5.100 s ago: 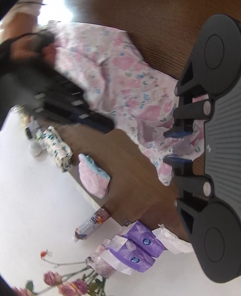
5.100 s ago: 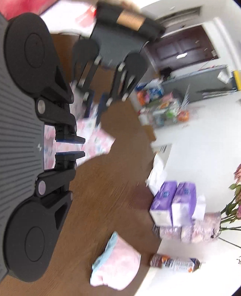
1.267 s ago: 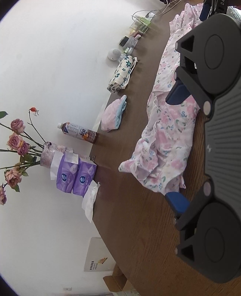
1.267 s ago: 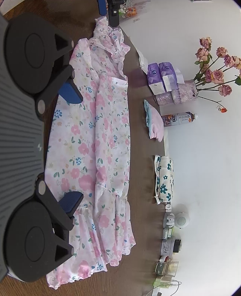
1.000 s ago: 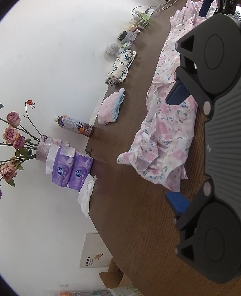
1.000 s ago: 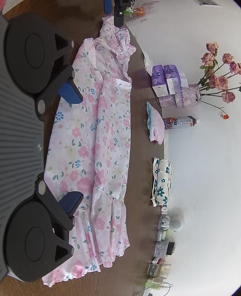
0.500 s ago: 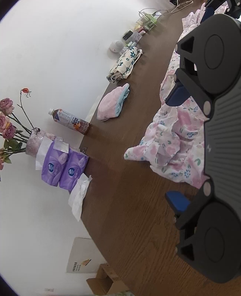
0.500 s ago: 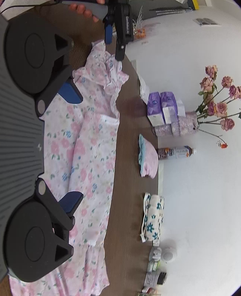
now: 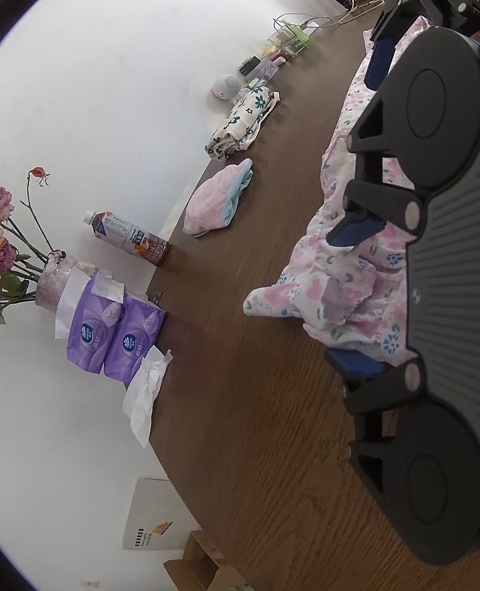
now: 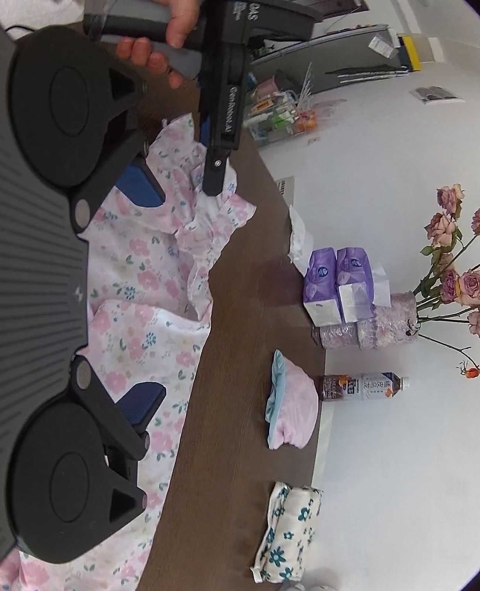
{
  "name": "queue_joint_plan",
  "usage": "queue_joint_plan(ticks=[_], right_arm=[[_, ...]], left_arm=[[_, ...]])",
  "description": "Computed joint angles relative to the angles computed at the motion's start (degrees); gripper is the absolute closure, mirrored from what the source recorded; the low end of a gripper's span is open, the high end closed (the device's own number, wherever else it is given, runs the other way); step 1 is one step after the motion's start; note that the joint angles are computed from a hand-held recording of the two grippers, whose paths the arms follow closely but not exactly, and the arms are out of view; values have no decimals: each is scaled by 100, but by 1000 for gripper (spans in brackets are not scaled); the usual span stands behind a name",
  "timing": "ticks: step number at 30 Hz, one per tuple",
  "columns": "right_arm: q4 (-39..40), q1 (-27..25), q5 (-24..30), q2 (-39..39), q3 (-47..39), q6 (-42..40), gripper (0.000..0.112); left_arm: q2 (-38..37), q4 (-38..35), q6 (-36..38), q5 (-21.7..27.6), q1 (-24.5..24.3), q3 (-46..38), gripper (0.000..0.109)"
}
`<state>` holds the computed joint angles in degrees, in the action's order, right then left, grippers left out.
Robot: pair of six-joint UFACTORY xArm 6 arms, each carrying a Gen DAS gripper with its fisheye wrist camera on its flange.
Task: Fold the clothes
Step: 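Pinch the ruffled collar end with the left gripper while the right gripper approaches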
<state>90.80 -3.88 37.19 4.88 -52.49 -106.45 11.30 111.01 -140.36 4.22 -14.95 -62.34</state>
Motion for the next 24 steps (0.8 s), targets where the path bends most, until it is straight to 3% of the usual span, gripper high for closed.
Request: queue_joint_plan(ticks=[2,4,7,9,11,13,17,20,24], right_arm=[[-358,-57,335,45,-102,227,10],[-565,-7,440,52,-170,-60,10],[-318,175,268,38,-168,-975,10],[-391,340,24,101,-228,-1083,10],[-559,552,-404,201,-308,-968,10],[-604,690,-737,295,-351,-846,10],[-531,646,-723,393,-363,-631,10],[-837,529,-567,460,-431,-117,15],[-1215,329,-305,500,-526,398,28]], left_arm=[[-11,-73,93,42,-25,24,50],[-23,-163,238,99,-56,53,49],[-36,-361,578,231,-121,102,50],[-42,-568,873,350,-176,135,50],[-35,-594,957,421,-211,145,67],[-8,-471,836,380,-203,125,96],[-63,21,520,452,-268,137,101],[-236,-140,1196,843,-480,276,103],[-384,-722,2685,1551,-883,380,104]])
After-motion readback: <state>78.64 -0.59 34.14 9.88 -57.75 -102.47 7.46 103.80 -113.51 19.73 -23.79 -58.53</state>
